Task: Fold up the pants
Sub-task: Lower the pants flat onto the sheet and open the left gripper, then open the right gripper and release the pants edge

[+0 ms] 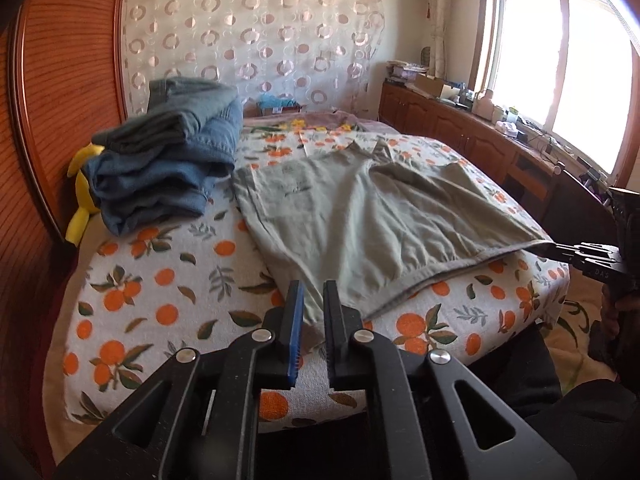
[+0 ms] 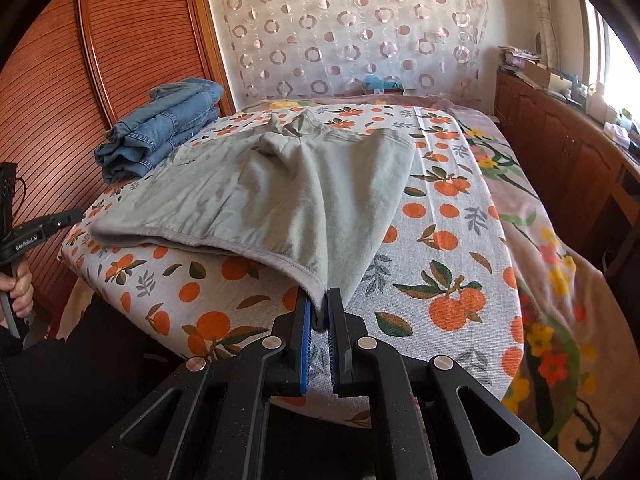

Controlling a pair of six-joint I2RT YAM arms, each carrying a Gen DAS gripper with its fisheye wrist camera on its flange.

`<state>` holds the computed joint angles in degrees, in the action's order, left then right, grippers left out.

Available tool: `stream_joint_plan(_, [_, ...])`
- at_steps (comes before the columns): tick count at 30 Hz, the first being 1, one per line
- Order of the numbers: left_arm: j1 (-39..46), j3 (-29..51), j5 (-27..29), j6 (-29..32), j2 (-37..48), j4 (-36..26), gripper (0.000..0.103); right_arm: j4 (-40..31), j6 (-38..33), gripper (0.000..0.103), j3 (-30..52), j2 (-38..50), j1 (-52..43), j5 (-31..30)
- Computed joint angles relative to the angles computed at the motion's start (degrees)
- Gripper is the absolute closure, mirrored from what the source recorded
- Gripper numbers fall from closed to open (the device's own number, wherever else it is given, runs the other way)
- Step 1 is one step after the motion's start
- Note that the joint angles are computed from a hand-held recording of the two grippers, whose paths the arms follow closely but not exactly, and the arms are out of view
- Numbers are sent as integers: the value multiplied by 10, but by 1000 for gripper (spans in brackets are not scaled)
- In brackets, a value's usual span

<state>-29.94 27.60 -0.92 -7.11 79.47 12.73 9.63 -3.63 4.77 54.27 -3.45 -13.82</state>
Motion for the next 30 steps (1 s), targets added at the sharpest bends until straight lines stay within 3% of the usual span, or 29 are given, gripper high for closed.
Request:
stream_joint_plan(2, [3, 6, 3, 4, -12, -12, 88, -35, -5, 95, 0, -37, 1, 3])
stream_joint_plan(9, [8, 39, 9, 22, 7, -13, 57, -121, -23, 93, 9, -122, -22, -2])
stream_joint_plan(14, [6, 87, 22, 26, 53, -9, 54, -137, -26, 92, 18, -134, -40, 0])
stream_joint_plan(18, [0, 148, 36, 29, 110, 2, 51, -120, -27, 91, 27, -111, -61, -5])
stream_joint_plan(21, [-12, 193, 20, 35, 156, 18, 39, -96, -30, 89, 33, -87, -70, -6])
stream_joint_plan(25, [-19, 256, 22, 42, 220, 28, 30, -20, -19, 83, 44, -4, -88, -25])
stream_joint_plan(30, [-21, 314, 35, 35, 287, 28, 28, 93, -1, 76, 86, 137, -55, 12])
